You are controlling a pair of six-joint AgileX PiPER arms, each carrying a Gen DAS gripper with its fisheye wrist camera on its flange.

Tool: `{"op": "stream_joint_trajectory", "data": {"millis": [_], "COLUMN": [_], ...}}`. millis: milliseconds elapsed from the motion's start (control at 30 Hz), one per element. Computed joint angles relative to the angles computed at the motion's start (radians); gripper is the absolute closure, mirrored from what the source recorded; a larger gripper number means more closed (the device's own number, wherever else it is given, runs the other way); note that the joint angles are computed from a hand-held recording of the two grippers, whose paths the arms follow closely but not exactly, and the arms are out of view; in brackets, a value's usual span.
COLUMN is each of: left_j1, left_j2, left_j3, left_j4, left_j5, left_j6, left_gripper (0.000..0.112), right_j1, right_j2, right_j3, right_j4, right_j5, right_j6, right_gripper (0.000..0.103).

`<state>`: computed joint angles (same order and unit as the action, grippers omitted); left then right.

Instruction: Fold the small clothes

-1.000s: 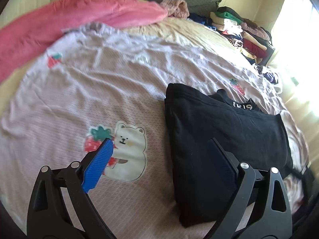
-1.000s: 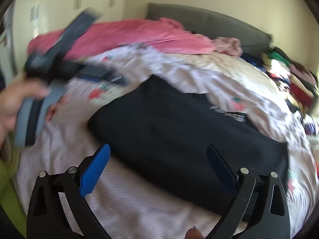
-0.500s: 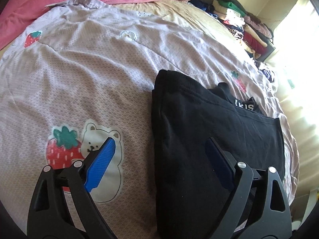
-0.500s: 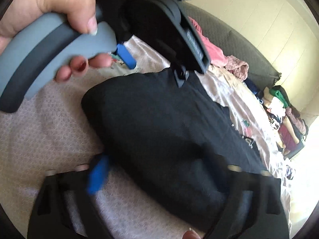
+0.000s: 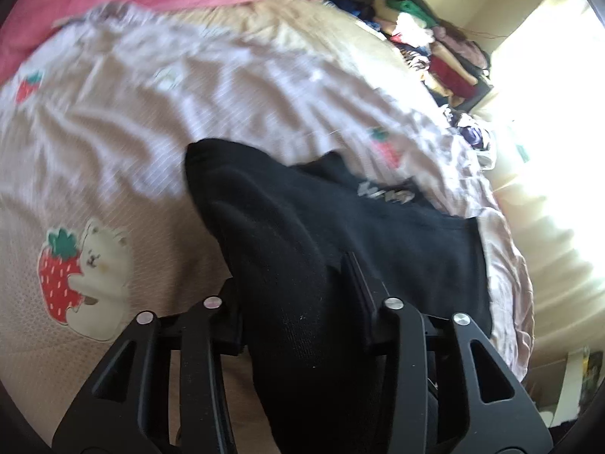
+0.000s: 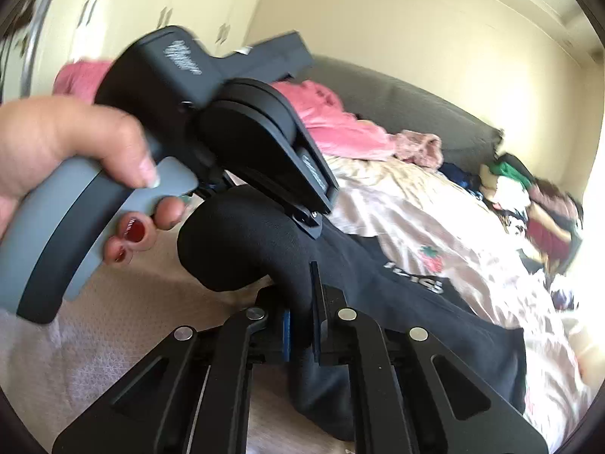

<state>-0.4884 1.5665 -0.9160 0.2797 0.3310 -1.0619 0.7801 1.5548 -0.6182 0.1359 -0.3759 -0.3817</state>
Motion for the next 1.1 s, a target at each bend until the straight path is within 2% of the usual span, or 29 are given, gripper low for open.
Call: {"op": "stream_joint_trajectory", "data": {"millis": [167,300,400,533,733,833,867,900,933,967,1000,1067,1100], "left_j1": [-0.136,-0.223,-0.262,-0.299,-0.349,-0.364,-0.366,-0.366,-0.367,-0.367,-0.372,-0.384,-0.387], "left_j2": [0.037,0.127,0.200,0.294,0.441,0.509,0.522,0.530,0.531,0.530,0.526,0.507,0.499], "left_j3": [-0.170,-0.359,-0.472,-0.591,-0.794,-0.881,-0.889,-0.876,-0.861,-0.841,-0.819,-0.773,-0.761], "left_j4": [0.212,0.250,0.239,0.222,0.184,0.164,0.161,0.165,0.166,0.176,0.198,0.260,0.275], "left_j5": [0.133,0.257,0.306,0.353,0.444,0.464,0.451,0.410,0.387,0.369,0.358,0.362,0.364], "left_j6": [-0.217,-0.227,-0.211,-0.195,-0.140,-0.107,-0.103,-0.117,-0.125,-0.135,-0.149,-0.193,-0.208], "left_gripper": [0.084,0.084,0.084,0.084,0.084,0.084,0.082,0.068,0.043,0.037,0.037,0.037,0.037], "right_j1": [-0.194,-0.362,-0.489,-0.628,-0.789,-0.864,-0.883,-0.912,-0.928,-0.941,-0.966,-1.028,-1.074], "right_j2": [-0.120,-0.163,-0.175,-0.176,-0.124,-0.103,-0.093,-0.073,-0.049,-0.001,0.047,0.171,0.235], "right_j3": [0.076,0.107,0.128,0.157,0.178,0.191,0.187,0.171,0.140,0.106,0.076,-0.002,-0.041], "right_j4": [-0.371,-0.673,-0.844,-0.994,-1.095,-1.126,-1.143,-1.194,-1.271,-1.334,-1.401,-1.544,-1.610], "right_j5": [-0.026,-0.066,-0.121,-0.197,-0.292,-0.331,-0.329,-0.320,-0.300,-0.282,-0.291,-0.360,-0.420], "right_j6": [0.367,0.643,0.789,0.906,0.954,0.955,0.972,1.029,1.127,1.227,1.327,1.527,1.627], "right_gripper": [0.097,0.097,0.097,0.097,0.097,0.097,0.097,0.097,0.096,0.095,0.094,0.082,0.079]}}
